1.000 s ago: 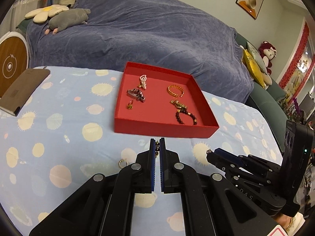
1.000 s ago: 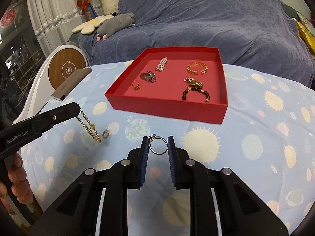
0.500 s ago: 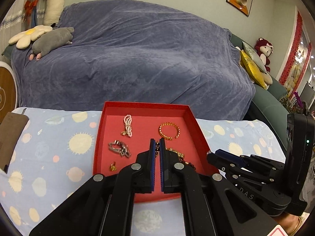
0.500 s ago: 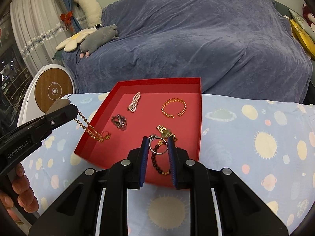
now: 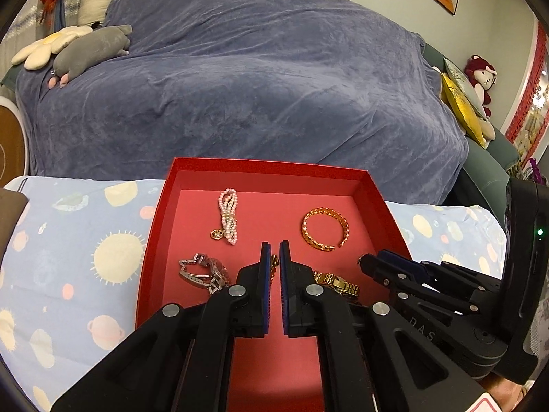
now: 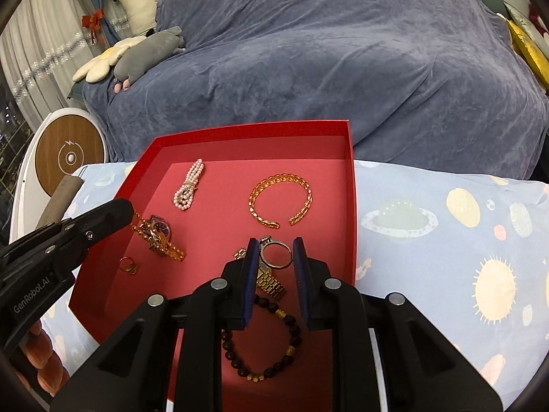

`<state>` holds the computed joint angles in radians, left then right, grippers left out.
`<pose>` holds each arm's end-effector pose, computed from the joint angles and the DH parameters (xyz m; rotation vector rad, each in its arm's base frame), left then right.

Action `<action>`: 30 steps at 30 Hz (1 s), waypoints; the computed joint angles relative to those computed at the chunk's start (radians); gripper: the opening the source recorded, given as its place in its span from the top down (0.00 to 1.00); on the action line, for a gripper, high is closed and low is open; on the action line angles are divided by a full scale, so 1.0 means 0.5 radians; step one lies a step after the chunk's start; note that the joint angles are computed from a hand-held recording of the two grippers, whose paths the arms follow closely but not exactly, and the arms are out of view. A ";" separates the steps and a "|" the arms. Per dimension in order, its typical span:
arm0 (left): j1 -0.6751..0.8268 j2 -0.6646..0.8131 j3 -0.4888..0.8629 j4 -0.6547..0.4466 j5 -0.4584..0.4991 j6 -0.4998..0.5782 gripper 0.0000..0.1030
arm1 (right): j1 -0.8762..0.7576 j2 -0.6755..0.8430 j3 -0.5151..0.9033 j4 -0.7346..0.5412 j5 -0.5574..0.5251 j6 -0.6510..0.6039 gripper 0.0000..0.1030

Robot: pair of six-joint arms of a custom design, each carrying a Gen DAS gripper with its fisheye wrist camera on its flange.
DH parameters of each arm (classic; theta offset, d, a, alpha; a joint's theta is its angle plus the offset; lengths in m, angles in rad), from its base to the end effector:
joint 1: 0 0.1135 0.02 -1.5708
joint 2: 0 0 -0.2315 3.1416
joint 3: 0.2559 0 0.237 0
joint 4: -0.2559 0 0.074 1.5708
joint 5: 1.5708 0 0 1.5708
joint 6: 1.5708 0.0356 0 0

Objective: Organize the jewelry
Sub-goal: 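Carry the chain and ring into the red box and open both tools, then withdraw both tools from the red box toward the remaining hoop earrings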

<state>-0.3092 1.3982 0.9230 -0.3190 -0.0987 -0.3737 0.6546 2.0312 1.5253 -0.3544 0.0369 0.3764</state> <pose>0.2757 -0.0844 0.2119 -0.1243 2.3672 -0.2143 0.3371 0.2571 0.1792 -0.3263 2.4531 0.4128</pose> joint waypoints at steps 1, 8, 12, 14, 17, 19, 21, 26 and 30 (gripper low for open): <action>0.006 -0.007 -0.008 -0.004 0.005 -0.003 0.91 | -0.003 -0.020 -0.018 0.010 0.020 0.014 0.69; 0.012 -0.262 -0.028 -0.232 -0.058 -0.065 0.65 | 0.014 -0.420 -0.307 -0.035 0.010 0.050 0.65; -0.047 -0.609 -0.091 -0.477 -0.154 -0.109 0.57 | 0.111 -0.778 -0.569 -0.107 0.028 0.087 0.65; -0.131 -0.809 -0.140 -0.615 -0.270 -0.127 0.53 | 0.195 -0.945 -0.696 -0.144 0.069 0.119 0.65; -0.225 -1.146 -0.272 -0.819 -0.386 -0.208 0.47 | 0.364 -1.189 -0.911 -0.173 0.190 0.179 0.65; -0.231 -1.361 -0.373 -0.972 -0.366 -0.284 0.47 | 0.487 -1.321 -1.050 -0.196 0.273 0.239 0.65; -0.237 -1.511 -0.451 -1.104 -0.376 -0.344 0.47 | 0.574 -1.401 -1.168 -0.195 0.264 0.338 0.65; -0.397 -1.791 -0.623 -1.399 -0.508 -0.526 0.47 | 0.839 -1.418 -1.352 -0.136 0.338 0.565 0.65; -0.397 -1.885 -0.742 -1.439 -0.455 -0.511 0.47 | 0.946 -1.211 -1.316 -0.059 0.314 0.570 0.65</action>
<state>-0.5077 0.4556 0.5518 -1.0383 -0.3264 -0.6292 1.1275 1.4256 0.8674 -0.3837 0.1941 0.6614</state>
